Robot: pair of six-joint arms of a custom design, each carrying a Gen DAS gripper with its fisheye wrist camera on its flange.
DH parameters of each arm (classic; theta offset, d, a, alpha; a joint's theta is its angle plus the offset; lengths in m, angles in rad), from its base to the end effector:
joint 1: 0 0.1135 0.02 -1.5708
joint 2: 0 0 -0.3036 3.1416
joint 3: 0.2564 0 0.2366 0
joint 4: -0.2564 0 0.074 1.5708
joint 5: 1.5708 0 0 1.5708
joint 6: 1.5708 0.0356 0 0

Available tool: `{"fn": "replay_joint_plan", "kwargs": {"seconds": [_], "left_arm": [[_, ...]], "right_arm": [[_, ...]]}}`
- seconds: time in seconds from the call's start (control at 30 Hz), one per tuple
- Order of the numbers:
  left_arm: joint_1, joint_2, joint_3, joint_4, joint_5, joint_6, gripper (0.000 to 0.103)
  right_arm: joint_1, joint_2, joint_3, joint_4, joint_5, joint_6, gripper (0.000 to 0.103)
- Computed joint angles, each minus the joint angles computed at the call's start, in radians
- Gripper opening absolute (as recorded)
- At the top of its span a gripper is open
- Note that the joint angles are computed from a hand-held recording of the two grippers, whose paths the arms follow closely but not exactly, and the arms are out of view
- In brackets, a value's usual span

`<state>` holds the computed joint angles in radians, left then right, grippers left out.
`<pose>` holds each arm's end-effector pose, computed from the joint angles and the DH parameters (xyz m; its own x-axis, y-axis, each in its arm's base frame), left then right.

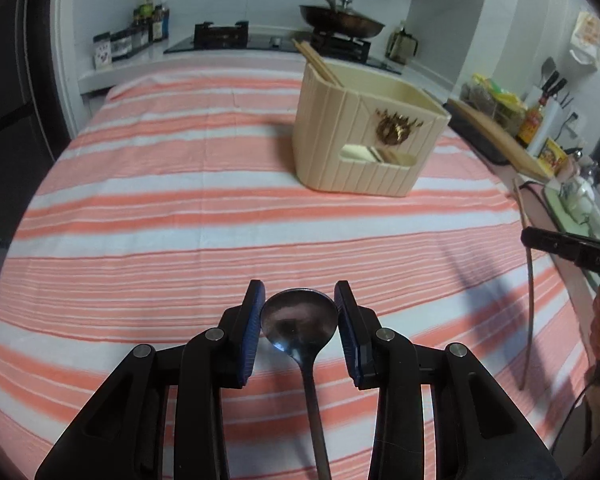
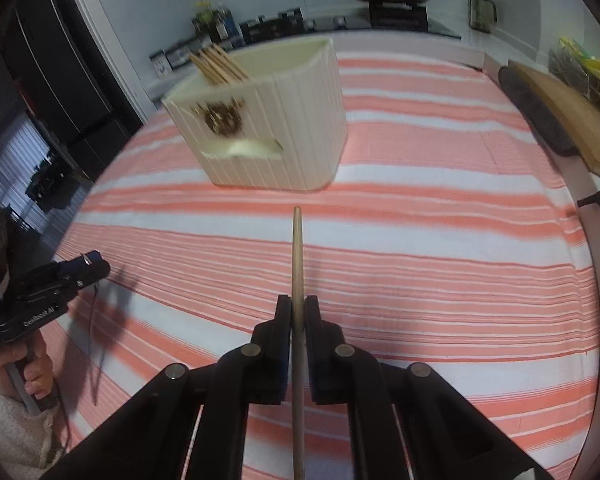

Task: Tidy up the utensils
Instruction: 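Carry the spoon and chopstick into the cream box and open both tools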

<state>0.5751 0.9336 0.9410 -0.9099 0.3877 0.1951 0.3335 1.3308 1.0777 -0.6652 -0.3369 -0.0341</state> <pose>0.1198 0.0616 0.3353 -0.7056 -0.2435 -0.6654 -0.1734 0.9699 -0.1710 0.2322 0.0929 0.3237 -0.7334 -0.2881 -0.6158 -0.5239 0.8167 0.2418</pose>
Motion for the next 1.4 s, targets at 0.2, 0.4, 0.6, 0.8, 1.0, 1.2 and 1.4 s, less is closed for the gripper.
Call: {"fn": "replay_joint_plan", "kwargs": {"seconds": [0.2, 0.4, 0.6, 0.8, 1.0, 1.2, 1.4], "left_arm": [[0.177, -0.056, 0.105, -0.153, 0.177, 0.122, 0.036], [0.312, -0.051, 0.175, -0.253, 0.299, 0.224, 0.036], [0.348, -0.018, 0.255, -0.308, 0.345, 0.252, 0.036], [0.286, 0.097, 0.477, -0.352, 0.365, 0.202, 0.036], [0.102, 0.297, 0.876, -0.257, 0.288, -0.039, 0.036], [-0.12, 0.516, 1.101, -0.032, 0.042, -0.296, 0.036], [-0.263, 0.643, 0.972, 0.13, -0.184, -0.315, 0.036]], "right_arm": [[-0.064, -0.199, 0.05, -0.084, -0.075, -0.015, 0.007], [-0.05, -0.321, 0.025, -0.035, -0.048, 0.017, 0.007], [-0.036, -0.331, 0.005, 0.047, -0.045, 0.023, 0.007], [-0.015, -0.254, 0.079, 0.095, -0.044, 0.006, 0.007], [0.023, -0.071, 0.303, 0.216, -0.022, -0.01, 0.007], [0.105, 0.152, 0.509, 0.429, 0.089, -0.008, 0.007], [0.161, 0.382, 0.604, 0.463, 0.167, -0.098, 0.007]]}}
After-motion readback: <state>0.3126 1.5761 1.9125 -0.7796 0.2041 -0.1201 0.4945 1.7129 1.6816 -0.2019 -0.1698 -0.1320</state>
